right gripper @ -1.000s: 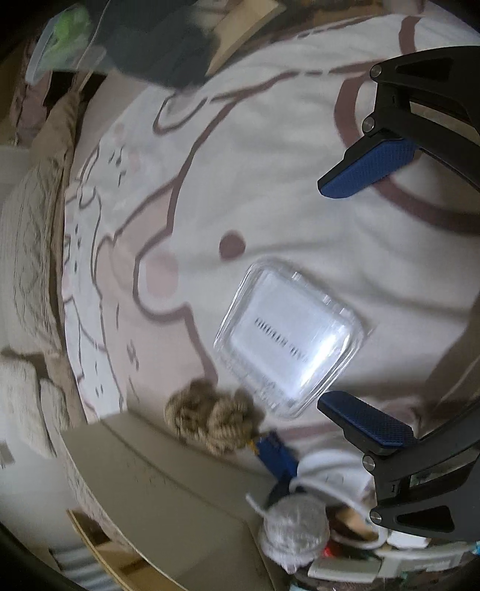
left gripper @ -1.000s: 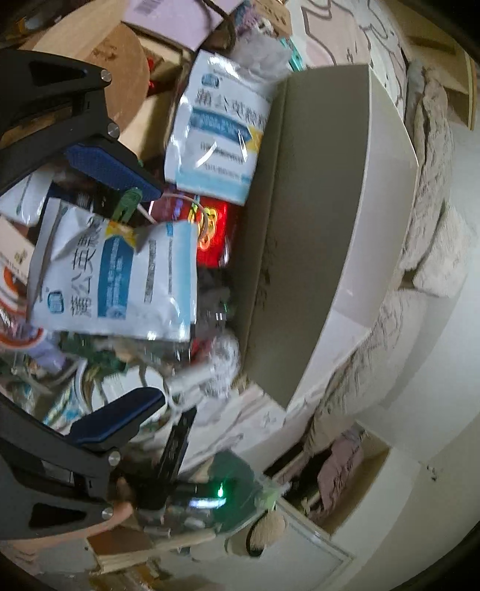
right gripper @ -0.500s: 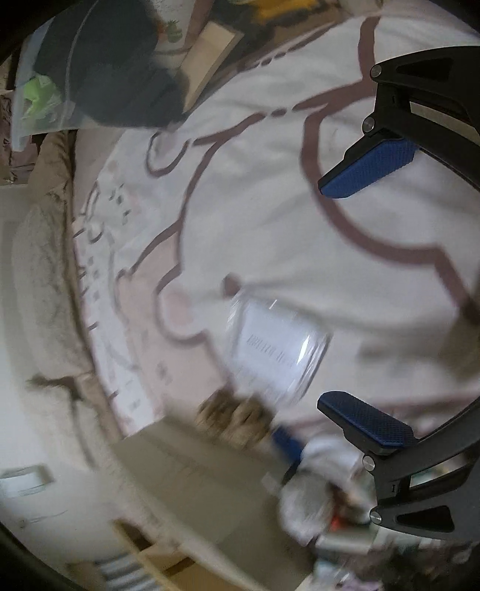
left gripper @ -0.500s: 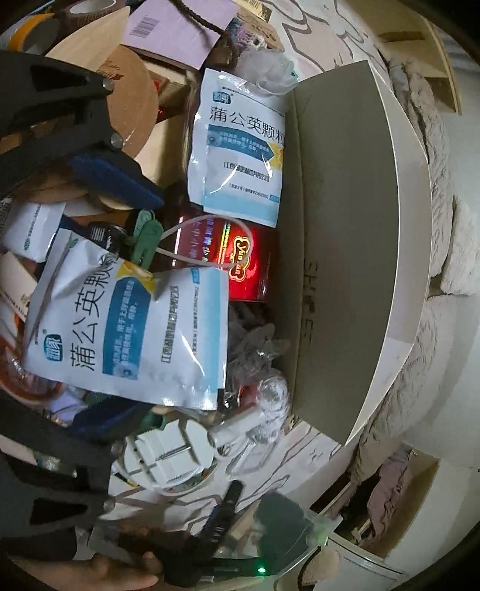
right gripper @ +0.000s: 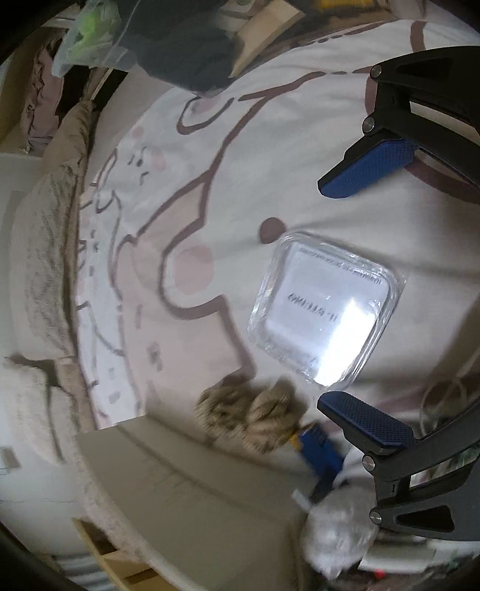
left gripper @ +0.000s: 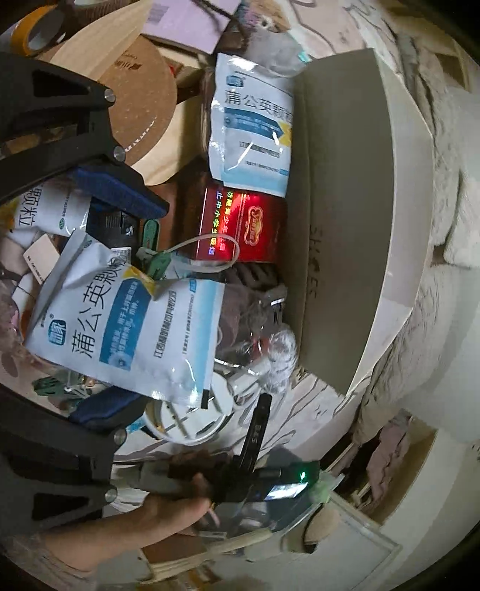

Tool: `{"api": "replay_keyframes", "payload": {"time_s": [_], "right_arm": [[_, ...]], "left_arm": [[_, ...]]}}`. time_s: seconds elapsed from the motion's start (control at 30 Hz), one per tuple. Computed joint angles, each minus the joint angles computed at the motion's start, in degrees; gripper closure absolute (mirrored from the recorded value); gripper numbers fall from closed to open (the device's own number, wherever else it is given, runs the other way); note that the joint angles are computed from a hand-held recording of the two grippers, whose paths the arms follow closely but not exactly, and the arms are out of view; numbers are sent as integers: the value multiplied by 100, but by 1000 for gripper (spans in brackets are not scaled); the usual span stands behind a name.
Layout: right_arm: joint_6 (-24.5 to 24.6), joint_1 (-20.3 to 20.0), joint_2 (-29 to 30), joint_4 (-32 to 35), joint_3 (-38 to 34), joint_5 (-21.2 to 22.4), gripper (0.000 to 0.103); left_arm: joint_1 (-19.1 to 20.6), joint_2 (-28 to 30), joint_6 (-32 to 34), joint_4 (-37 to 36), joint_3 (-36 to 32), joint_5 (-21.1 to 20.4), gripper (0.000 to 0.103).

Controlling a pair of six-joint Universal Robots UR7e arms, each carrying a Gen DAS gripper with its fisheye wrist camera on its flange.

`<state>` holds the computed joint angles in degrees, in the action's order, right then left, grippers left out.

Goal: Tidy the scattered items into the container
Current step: 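Lower the right gripper over the clear NAIL STUDIO case while the left gripper approaches the blue-white sachet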

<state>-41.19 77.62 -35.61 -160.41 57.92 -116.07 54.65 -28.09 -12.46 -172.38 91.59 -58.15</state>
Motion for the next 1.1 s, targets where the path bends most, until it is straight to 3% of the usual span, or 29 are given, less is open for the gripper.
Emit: {"api": "replay_keyframes", "payload": {"time_s": [0.27, 0.5, 0.93, 1.1], "right_arm": [[497, -145, -174, 185, 35, -21, 0], [613, -253, -273, -30, 107, -222, 0], [563, -285, -360, -107, 215, -243, 0], [643, -310, -511, 17, 371, 22, 0]], "left_arm": [[-118, 78, 439, 304, -146, -122, 18], [-91, 130, 63, 1229, -375, 444, 18], [-10, -133, 598, 799, 26, -842, 17], [95, -101, 396, 604, -69, -813, 17]]}}
